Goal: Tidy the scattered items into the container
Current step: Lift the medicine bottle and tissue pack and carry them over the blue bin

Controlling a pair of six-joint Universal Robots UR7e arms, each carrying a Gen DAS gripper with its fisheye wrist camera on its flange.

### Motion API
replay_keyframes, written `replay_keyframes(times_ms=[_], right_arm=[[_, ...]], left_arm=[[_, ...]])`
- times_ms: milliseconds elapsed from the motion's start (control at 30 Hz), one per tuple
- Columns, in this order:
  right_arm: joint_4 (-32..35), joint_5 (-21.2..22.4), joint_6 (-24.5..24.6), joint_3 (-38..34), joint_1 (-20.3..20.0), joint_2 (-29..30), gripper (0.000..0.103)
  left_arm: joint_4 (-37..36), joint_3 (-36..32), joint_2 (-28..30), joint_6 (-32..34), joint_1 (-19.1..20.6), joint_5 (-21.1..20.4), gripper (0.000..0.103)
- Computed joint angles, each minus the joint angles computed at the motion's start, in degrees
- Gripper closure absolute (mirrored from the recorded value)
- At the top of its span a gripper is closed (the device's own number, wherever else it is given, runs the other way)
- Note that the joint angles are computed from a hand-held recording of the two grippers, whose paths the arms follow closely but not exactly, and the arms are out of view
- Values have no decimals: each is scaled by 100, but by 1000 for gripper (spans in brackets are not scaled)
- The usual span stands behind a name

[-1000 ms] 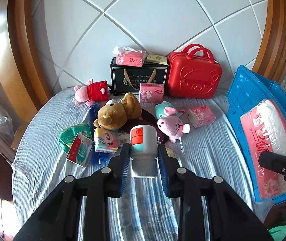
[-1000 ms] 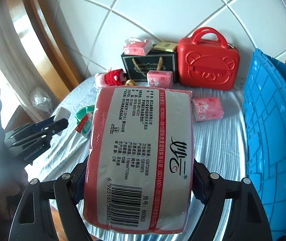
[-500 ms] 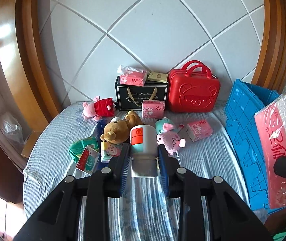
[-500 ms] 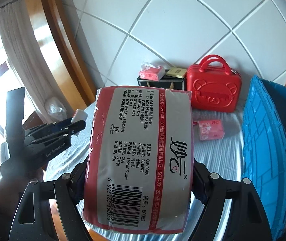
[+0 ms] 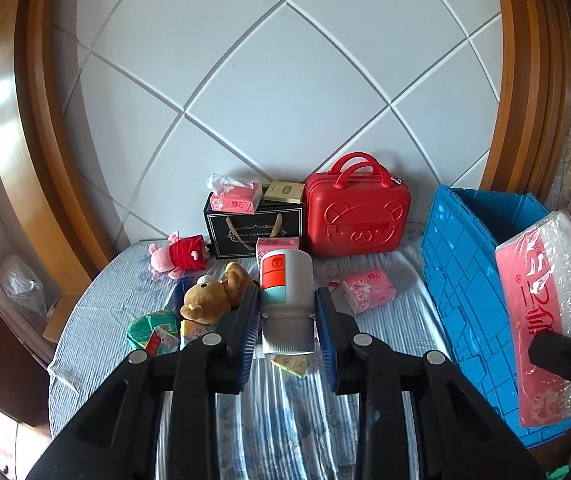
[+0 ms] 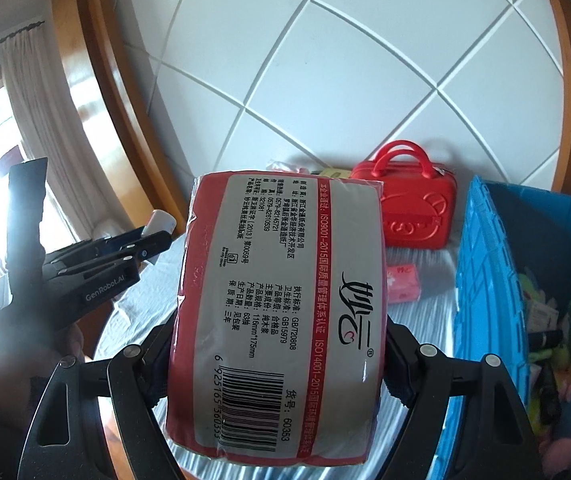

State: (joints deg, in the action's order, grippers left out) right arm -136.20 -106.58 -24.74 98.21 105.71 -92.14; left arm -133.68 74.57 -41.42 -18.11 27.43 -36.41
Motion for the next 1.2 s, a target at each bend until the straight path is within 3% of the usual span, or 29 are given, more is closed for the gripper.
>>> replay_keyframes(times_ms=[700, 1200], right_arm=[[-55, 463, -158, -371, -996, -540, 21], [-44, 381, -25, -776, -1525, -684, 21]], left_arm=[[498, -2174, 1603, 912, -336, -414, 76], [1128, -4203, 2972, 1452, -432, -1039, 76]])
